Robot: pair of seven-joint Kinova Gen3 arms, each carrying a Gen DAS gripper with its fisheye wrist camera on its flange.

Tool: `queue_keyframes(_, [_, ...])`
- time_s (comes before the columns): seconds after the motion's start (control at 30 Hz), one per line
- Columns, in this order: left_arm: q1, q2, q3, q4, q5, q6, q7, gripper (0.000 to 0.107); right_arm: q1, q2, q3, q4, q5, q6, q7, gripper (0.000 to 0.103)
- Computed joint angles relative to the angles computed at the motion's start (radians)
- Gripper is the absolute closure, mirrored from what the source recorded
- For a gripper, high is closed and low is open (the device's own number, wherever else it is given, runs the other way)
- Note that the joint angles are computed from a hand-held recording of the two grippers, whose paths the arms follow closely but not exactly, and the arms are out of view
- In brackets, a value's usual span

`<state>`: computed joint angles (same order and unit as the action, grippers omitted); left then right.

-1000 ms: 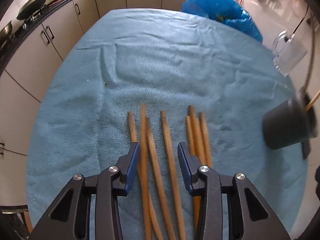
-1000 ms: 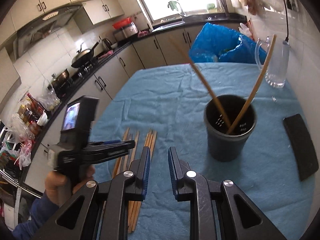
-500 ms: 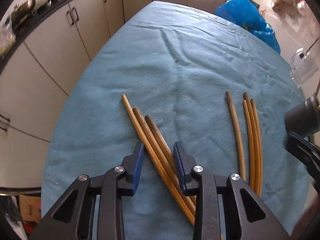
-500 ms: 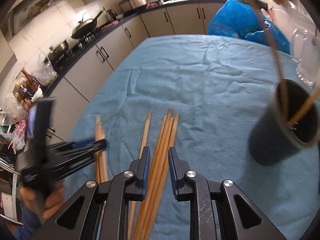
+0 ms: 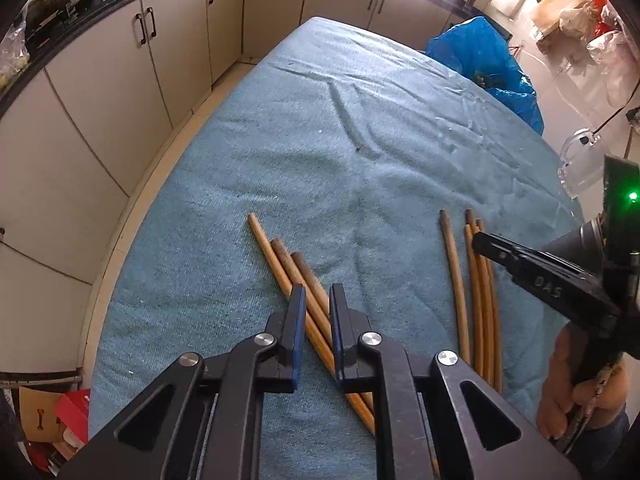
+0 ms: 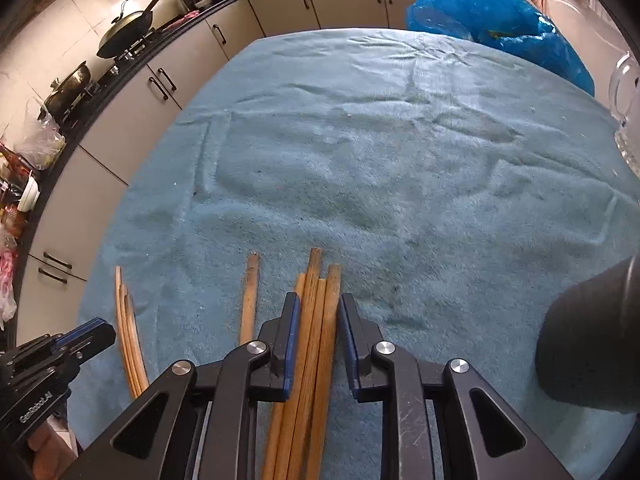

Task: Organize utensils
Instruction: 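Return to the chopsticks and grasp one with the right gripper while the left grasps another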

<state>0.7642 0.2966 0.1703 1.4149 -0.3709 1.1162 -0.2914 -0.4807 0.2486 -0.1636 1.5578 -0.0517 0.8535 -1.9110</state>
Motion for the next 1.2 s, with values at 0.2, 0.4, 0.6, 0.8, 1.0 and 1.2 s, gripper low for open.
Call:
queue_keyframes(0.2, [-0.002, 0.04, 0.001, -0.074, 0.011, 0.011, -0.048, 0.096, -0.005, 0.008, 0.004, -0.026, 0.019, 0.038, -0.004, 0.085])
queue_keyframes(0.4, [-0.028, 0.149, -0.006, -0.227, 0.093, 0.036, -0.177, 0.096, 0.016, -0.001, 0.009, -0.024, -0.001, 0.044, 0.004, 0.093])
queue_keyframes(0.6, [-0.017, 0.257, -0.041, -0.379, 0.156, 0.072, -0.253, 0.096, 0.026, 0.002, 0.013, -0.019, -0.001, 0.06, -0.009, 0.093])
queue_keyframes(0.8, [-0.002, 0.325, -0.073, -0.475, 0.185, 0.113, -0.287, 0.091, 0.058, -0.016, 0.012, 0.008, -0.044, 0.04, 0.013, 0.092])
queue_keyframes(1.0, [0.034, 0.346, -0.105, -0.509, 0.154, 0.166, -0.288, 0.097, 0.052, -0.016, 0.018, 0.002, -0.025, 0.047, -0.004, 0.092])
queue_keyframes(1.2, [0.039, 0.279, -0.111, -0.402, 0.135, 0.16, -0.244, 0.098, 0.06, -0.016, 0.014, 0.002, -0.03, 0.047, 0.005, 0.093])
